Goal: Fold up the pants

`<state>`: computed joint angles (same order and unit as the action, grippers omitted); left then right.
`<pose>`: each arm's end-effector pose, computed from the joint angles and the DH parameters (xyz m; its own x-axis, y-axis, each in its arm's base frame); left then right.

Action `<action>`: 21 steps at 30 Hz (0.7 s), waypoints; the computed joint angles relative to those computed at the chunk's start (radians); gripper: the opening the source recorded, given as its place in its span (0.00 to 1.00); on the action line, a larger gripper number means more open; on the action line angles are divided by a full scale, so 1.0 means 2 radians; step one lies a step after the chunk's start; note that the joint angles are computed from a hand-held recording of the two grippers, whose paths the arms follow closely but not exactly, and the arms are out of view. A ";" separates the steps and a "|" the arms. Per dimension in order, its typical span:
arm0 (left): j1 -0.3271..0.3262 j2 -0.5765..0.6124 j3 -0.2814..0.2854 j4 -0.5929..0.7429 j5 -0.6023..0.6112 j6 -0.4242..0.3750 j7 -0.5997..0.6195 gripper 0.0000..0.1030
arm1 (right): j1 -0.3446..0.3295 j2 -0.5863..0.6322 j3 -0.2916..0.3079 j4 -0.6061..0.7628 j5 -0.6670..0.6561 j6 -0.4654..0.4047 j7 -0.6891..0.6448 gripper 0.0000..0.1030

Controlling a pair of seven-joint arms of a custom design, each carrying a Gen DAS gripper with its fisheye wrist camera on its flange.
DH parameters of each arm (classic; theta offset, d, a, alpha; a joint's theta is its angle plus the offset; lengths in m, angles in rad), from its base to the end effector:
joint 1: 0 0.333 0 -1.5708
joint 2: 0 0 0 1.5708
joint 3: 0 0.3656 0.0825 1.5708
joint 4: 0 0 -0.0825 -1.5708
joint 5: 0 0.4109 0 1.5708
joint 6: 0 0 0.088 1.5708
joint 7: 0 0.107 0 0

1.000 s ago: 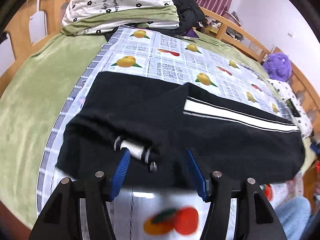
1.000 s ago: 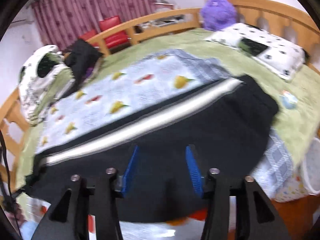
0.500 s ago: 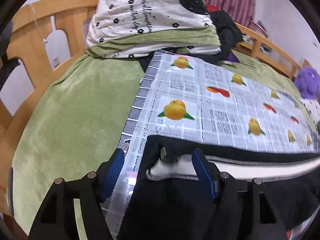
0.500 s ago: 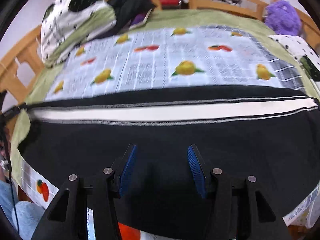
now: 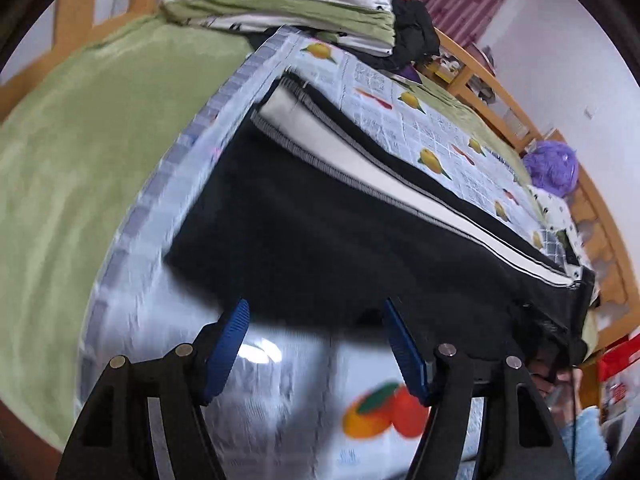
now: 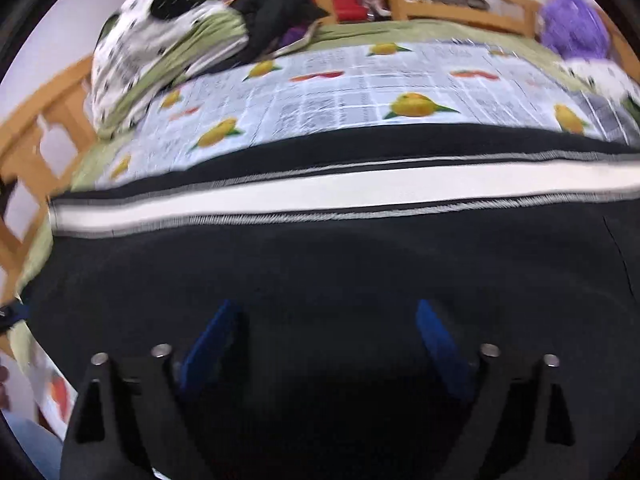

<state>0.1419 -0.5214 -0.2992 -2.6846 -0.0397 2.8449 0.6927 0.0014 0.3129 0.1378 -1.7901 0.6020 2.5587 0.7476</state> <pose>0.4098 -0.0710 0.4930 0.5362 -0.7440 0.3987 -0.5694 -0.6675 -0.4798 0.7070 0.0805 0.4600 0.5244 -0.8400 -0.1389 -0.7281 -0.3579 -0.5847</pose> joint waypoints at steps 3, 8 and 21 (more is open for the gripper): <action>-0.012 -0.004 0.004 -0.025 -0.026 0.021 -0.021 0.56 | 0.011 -0.006 -0.003 -0.018 -0.025 0.032 0.007 0.93; -0.031 0.001 0.021 -0.072 -0.085 0.142 -0.043 0.52 | -0.001 -0.007 -0.001 -0.007 -0.015 -0.007 0.011 0.93; 0.163 -0.007 -0.117 -0.041 -0.067 0.141 -0.037 0.08 | -0.020 -0.034 -0.033 0.006 0.042 -0.139 -0.008 0.69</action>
